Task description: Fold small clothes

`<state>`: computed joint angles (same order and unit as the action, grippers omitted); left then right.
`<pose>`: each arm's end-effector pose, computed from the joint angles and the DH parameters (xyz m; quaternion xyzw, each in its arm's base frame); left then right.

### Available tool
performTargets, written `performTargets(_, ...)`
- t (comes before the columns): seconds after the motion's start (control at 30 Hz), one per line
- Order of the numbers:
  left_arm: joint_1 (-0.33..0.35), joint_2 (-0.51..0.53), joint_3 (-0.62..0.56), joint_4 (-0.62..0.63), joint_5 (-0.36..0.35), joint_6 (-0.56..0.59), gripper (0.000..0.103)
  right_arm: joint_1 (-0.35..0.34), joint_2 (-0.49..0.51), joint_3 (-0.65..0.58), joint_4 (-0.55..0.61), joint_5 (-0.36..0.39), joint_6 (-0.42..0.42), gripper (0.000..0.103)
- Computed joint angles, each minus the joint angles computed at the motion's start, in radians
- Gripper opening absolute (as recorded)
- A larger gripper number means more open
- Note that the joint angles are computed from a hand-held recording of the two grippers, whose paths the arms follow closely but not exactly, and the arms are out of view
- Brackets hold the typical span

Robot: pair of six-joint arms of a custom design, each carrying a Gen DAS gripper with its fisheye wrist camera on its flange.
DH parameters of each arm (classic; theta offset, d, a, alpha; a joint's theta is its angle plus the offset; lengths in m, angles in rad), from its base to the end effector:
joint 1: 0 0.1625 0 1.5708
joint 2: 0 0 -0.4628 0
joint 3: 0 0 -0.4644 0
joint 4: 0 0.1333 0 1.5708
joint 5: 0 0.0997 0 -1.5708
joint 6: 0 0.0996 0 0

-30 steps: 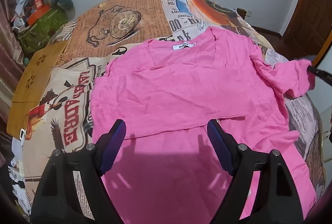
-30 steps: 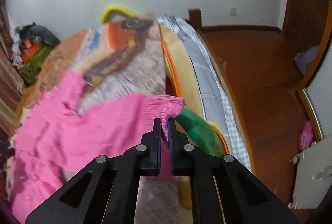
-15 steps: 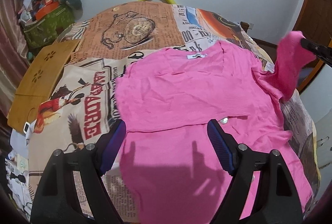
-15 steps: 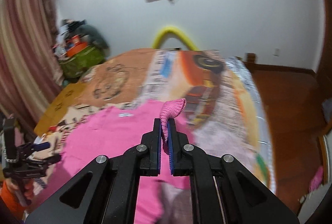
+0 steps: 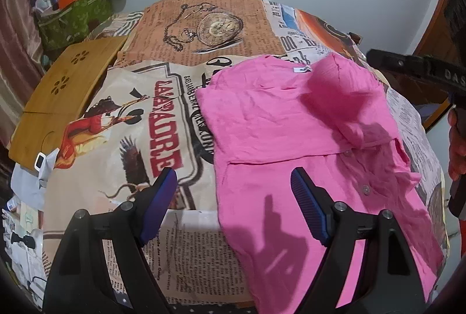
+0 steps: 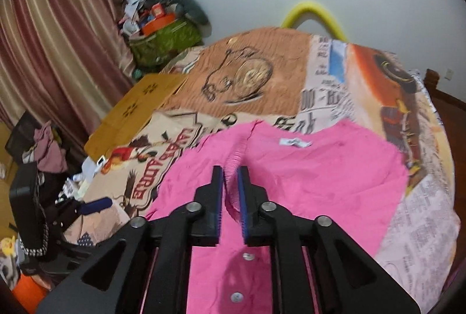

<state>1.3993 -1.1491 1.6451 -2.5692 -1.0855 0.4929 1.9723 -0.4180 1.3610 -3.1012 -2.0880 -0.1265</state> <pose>0.0529 -0.7477 0.3345 0.2502 0.9083 -0.2009 0.2683 0.4004 -0.7281 -0.0423 0.1700 -0.9126 0.3108 0.2041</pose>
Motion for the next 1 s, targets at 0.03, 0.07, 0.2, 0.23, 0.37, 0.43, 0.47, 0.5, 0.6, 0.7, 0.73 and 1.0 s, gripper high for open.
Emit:
performTargets(0.03, 0.003, 0.002, -0.007, 0.01, -0.005, -0.008, 0.08, -0.002, -0.003, 0.009, -0.009, -0.007, -0.004, 0.024)
performTargets(0.07, 0.005, 0.005, -0.014, 0.019, -0.011, -0.015, 0.08, 0.0, -0.01, 0.017, -0.012, -0.014, -0.002, 0.031)
performTargets(0.2, 0.005, 0.023, -0.042, 0.064, -0.04, -0.052, 0.08, 0.0, -0.053, 0.083, -0.085, -0.067, -0.022, 0.034)
performTargets(0.23, 0.002, 0.027, -0.048, 0.074, -0.05, -0.057, 0.08, 0.001, -0.059, 0.091, -0.099, -0.085, -0.027, 0.034)
performTargets(0.37, -0.011, 0.048, -0.064, 0.088, -0.072, -0.071, 0.08, -0.013, -0.109, 0.18, -0.178, -0.163, -0.054, 0.039)
performTargets(0.43, -0.018, 0.065, -0.074, 0.093, -0.074, -0.071, 0.08, -0.022, -0.127, 0.218, -0.191, -0.199, -0.059, 0.039)
performTargets(0.47, -0.023, 0.079, -0.08, 0.092, -0.062, -0.07, 0.08, -0.026, -0.131, 0.228, -0.192, -0.215, -0.062, 0.039)
performTargets(0.5, -0.024, 0.089, -0.085, 0.093, -0.053, -0.07, 0.08, -0.03, -0.137, 0.241, -0.193, -0.225, -0.062, 0.039)
performTargets(0.6, -0.026, 0.135, -0.117, 0.115, -0.023, -0.084, 0.078, -0.047, -0.153, 0.289, -0.185, -0.239, -0.052, 0.042)
performTargets(0.7, -0.032, 0.192, -0.149, 0.116, 0.06, -0.094, 0.065, -0.06, -0.151, 0.308, -0.161, -0.242, -0.054, 0.044)
performTargets(0.73, -0.033, 0.211, -0.164, 0.126, 0.083, -0.101, 0.057, -0.063, -0.148, 0.31, -0.15, -0.243, -0.057, 0.044)
performTargets(1.0, -0.046, 0.23, -0.149, 0.055, 0.077, -0.022, 0.01, -0.071, -0.071, 0.257, -0.21, -0.272, -0.191, 0.044)
